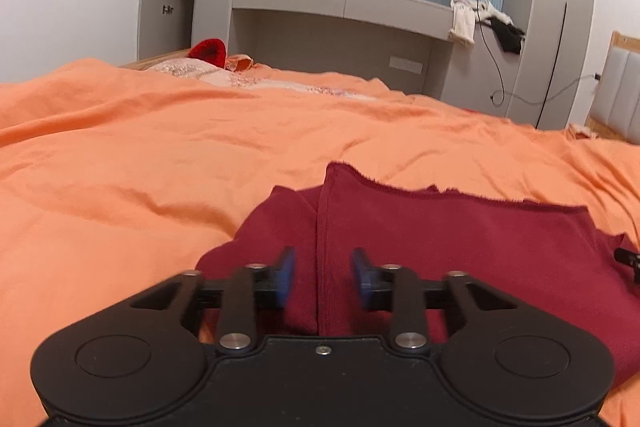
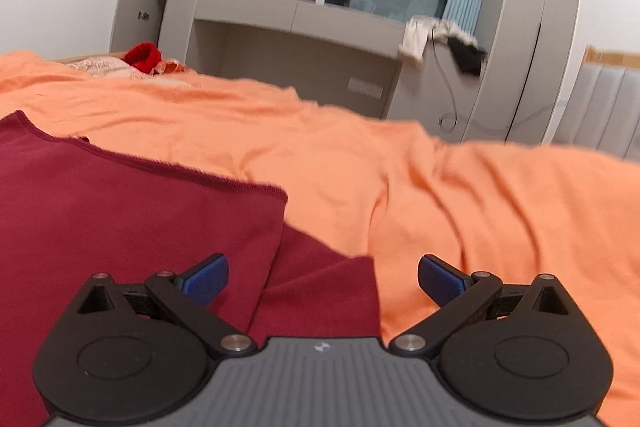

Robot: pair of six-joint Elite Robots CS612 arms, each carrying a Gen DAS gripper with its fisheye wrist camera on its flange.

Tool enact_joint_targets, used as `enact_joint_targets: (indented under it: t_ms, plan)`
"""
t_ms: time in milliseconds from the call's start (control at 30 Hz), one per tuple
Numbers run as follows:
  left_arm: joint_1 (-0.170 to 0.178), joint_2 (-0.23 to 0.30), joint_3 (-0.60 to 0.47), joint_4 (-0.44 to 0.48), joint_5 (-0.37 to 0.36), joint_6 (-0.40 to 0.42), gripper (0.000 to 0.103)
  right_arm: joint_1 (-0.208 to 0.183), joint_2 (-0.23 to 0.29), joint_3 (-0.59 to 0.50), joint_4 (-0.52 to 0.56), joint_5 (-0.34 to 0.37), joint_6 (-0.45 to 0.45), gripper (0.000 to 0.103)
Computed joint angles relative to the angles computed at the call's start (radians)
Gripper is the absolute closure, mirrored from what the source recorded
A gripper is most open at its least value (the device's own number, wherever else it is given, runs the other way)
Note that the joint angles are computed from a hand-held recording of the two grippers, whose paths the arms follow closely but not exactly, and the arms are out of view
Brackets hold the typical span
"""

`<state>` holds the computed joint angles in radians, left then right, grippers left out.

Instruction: Fold small clothes

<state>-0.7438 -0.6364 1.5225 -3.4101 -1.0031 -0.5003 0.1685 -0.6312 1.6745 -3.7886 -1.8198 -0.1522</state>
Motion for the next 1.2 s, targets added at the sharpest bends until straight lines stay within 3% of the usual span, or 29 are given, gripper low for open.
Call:
enact_joint_targets:
  t_ms: [67, 167, 267, 433, 633, 733, 967, 1200]
  plan:
    - [-0.006, -0.002, 0.007, -0.028, 0.019, -0.006, 0.032, 0.012, 0.002, 0.006, -0.052, -0.026, -0.018, 0.000]
    - [-0.019, -0.011, 0.028, -0.072, 0.056, -0.024, 0.007, 0.032, 0.001, 0.022, -0.121, -0.038, -0.037, 0.000]
    - [-0.030, -0.021, 0.057, -0.140, 0.055, -0.026, 0.001, 0.047, -0.004, 0.044, -0.182, 0.001, -0.028, 0.000]
    - [-0.055, -0.032, 0.101, -0.201, 0.050, -0.006, 0.001, 0.072, -0.006, 0.060, -0.229, 0.059, -0.029, 0.000]
    - [-0.085, -0.028, 0.139, -0.292, 0.069, 0.113, 0.001, 0.088, -0.007, 0.072, -0.223, 0.126, -0.048, 0.000]
    - [-0.089, -0.028, 0.158, -0.328, 0.043, 0.130, 0.001, 0.090, -0.008, 0.078, -0.215, 0.157, -0.041, 0.000]
    - [-0.079, -0.036, 0.208, -0.353, -0.072, -0.019, 0.001, 0.088, -0.008, 0.092, -0.208, 0.216, -0.038, 0.000]
    - [-0.066, -0.031, 0.212, -0.331, -0.212, -0.086, 0.001, 0.093, 0.004, 0.080, -0.180, 0.214, -0.026, 0.000]
